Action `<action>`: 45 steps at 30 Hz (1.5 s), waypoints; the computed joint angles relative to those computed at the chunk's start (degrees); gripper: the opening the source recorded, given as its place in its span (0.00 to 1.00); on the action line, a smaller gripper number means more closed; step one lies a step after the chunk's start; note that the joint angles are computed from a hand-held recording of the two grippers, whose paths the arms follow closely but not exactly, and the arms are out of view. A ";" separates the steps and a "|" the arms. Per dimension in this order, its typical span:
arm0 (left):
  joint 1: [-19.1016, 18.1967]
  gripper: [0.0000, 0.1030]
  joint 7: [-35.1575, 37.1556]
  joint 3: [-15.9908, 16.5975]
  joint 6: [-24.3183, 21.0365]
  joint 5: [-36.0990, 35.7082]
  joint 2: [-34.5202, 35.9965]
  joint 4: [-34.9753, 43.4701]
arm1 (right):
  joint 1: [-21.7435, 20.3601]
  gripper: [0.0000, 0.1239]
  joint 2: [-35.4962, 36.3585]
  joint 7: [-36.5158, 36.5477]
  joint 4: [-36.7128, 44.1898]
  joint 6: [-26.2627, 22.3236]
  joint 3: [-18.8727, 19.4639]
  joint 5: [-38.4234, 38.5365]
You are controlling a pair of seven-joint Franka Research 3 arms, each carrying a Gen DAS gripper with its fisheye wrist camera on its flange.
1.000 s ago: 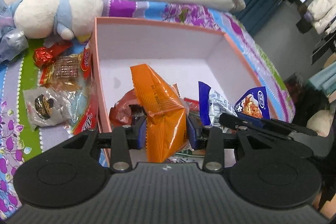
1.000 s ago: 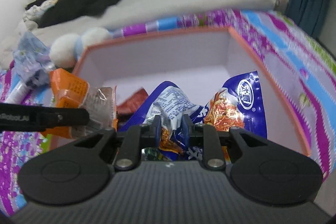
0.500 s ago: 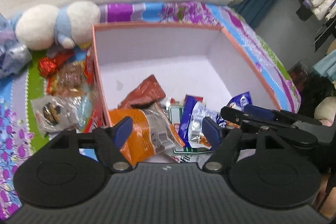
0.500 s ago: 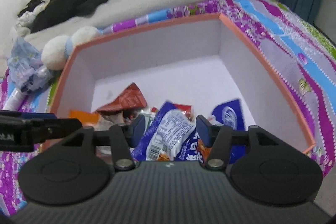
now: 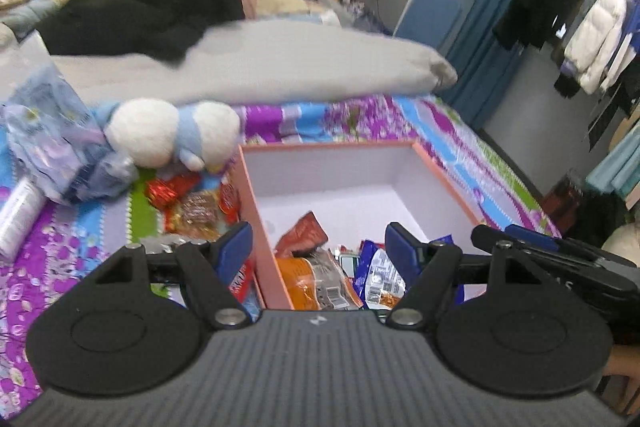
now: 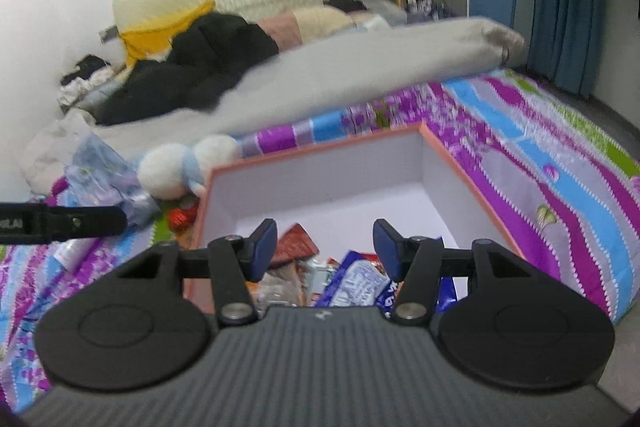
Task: Organize snacks
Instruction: 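Withdraw both open tools back from the pink box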
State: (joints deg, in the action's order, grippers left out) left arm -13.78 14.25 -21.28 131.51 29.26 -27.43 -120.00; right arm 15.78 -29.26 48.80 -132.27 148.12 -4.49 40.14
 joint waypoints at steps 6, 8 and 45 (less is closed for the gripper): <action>-1.62 0.75 0.43 -1.86 -4.89 0.20 -9.72 -4.02 | 1.42 0.45 -9.58 0.00 -5.45 1.40 0.41 1.10; -2.48 0.75 0.56 -2.11 -6.42 -0.70 -12.90 -5.49 | 1.79 0.45 -12.73 1.04 -7.38 1.68 0.73 1.03; -15.87 0.81 -12.87 -3.41 -13.62 -11.01 -36.21 -31.72 | 15.78 0.45 -41.75 23.68 -38.82 11.92 9.37 -7.11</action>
